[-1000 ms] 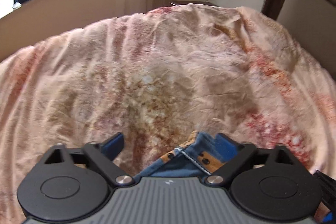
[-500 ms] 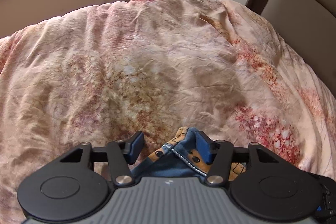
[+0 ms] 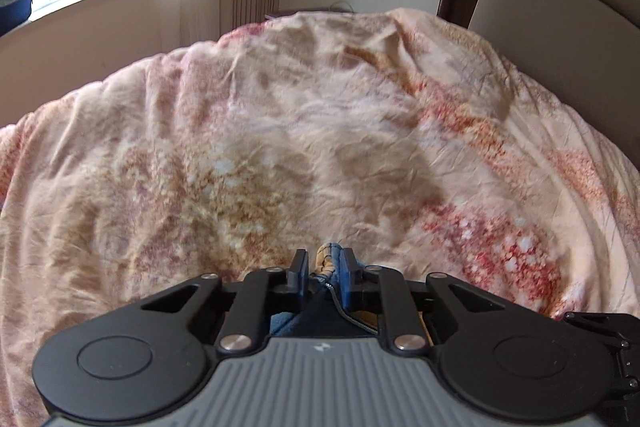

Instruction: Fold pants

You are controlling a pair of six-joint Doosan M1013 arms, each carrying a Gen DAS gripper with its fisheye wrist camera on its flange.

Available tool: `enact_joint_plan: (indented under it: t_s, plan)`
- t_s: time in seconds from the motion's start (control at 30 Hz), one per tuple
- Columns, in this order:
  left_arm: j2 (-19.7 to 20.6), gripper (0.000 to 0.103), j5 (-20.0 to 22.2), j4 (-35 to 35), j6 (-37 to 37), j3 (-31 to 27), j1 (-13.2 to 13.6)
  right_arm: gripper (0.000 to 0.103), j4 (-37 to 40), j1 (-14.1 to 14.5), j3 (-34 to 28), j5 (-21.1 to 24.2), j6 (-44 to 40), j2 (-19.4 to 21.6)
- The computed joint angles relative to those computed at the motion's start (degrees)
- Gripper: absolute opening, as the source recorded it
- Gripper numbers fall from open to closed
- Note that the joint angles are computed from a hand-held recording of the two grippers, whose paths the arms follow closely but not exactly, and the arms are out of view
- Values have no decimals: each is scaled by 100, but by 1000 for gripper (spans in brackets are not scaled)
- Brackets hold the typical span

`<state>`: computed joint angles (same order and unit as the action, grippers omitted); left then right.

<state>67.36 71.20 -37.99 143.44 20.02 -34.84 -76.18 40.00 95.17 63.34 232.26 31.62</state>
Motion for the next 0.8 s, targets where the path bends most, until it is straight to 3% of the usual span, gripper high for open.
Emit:
enact_joint_plan:
  t_s: [0.27,0.47,0.57,0.63,0.67,0.7,0.8]
  plan:
    - [-171,17,-255,28,96,389,-73,13,83,75,-64,322,-40,27]
    - [-183,19,-539,53,71,611,-107,13,326,24,-56,222,-56,32]
    - [-239,28,-651,12,141,735,-97,16,467,-17,-55,91,-122,25]
    - [-218,51,-610,4,-78,647,-78,24,398,-5,-9,90,6,1]
    - [-261,65,-725,30,-230,698,-74,35,376,11,12,124,84,-11]
    - [-298,70,-831,-24,-346,748,-59,49,352,26,39,135,145,-29]
    - [-316,80,-814,-274,-664,716,26,59,344,5,136,-107,206,-106]
